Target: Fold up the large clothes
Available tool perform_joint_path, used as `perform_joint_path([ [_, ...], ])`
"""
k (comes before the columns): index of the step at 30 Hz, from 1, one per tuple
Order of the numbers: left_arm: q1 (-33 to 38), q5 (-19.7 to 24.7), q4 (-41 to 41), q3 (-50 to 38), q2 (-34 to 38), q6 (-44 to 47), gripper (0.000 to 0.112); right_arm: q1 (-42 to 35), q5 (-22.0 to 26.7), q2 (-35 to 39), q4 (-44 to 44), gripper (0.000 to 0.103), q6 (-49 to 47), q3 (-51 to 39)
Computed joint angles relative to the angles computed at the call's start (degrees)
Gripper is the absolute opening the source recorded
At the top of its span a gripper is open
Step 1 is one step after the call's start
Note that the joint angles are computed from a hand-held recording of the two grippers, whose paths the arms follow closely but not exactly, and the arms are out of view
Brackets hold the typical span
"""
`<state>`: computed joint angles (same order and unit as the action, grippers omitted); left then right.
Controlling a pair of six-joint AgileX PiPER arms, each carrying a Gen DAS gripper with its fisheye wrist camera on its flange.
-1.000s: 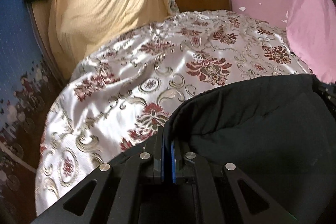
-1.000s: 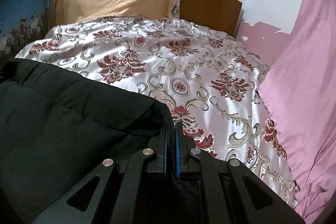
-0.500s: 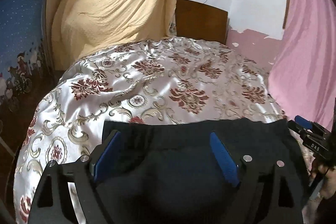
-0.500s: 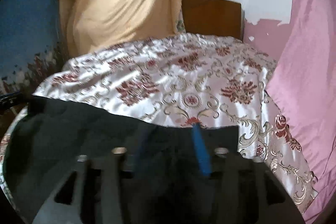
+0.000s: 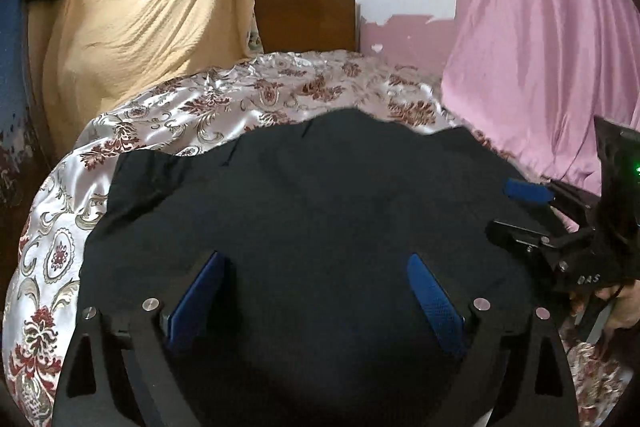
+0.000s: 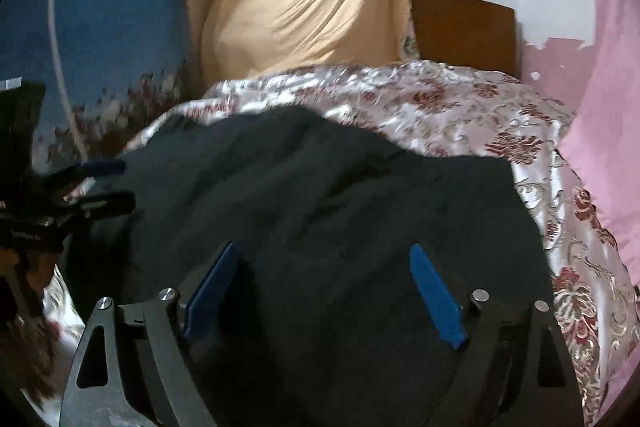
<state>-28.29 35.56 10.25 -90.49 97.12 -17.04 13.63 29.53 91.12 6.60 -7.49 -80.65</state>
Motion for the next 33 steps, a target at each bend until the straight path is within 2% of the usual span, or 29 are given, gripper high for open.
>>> perform_joint_path([
  [2, -0.1, 0.1, 1.2, -1.7, 1.5, -0.6, 0.094, -0.5, -0.6, 1.7, 2.6, 0.084, -2.8, -1.1],
  [5, 0.5, 3.0, 1.8, -7.5, 5.5, -0.8, 0.096, -0.7, 0.6, 5.5, 2.2, 0.085, -3.0, -6.1],
  [11, 3.2, 11.0, 2.2, -22.1, 15.1, -0.5, 0.101, -0.4, 8.3, 16.3, -6.2, 0.085, 3.7, -22.5],
  [16, 9.9, 10.5, -9.2, -26.7, 19.6, 3.3, 0.103, -0.6, 13.2, 24.4, -13.2, 0.084, 7.7, -34.4],
  [20, 13.1, 10.8, -10.6, -29.7, 22.5, 0.4, 0.103, -1.8, 16.8, 30.1, -15.6, 0.085, 10.0, -43.2],
  [22, 14.0, 12.0, -9.5, -32.3, 24.6, -0.9, 0.103, -2.4, 19.6, 33.4, -15.3, 0.088, 9.8, -48.6],
  [25, 16.4, 13.6, -13.8, -36.3, 28.2, -0.3, 0.103, -4.0, 25.3, 39.6, -11.6, 0.093, 8.4, -59.0],
  [27, 17.3, 12.0, -16.0, -36.1, 29.2, -0.2, 0.103, -5.3, 29.6, 44.6, -7.9, 0.093, 7.6, -67.4],
  [29, 17.4, 11.1, -16.0, -35.6, 29.5, -0.3, 0.103, -5.7, 30.8, 46.6, -6.6, 0.094, 7.4, -70.0],
  [33, 17.6, 8.4, -17.0, -34.2, 29.8, 0.1, 0.103, -6.3, 29.5, 47.8, -4.6, 0.095, 7.1, -69.7],
])
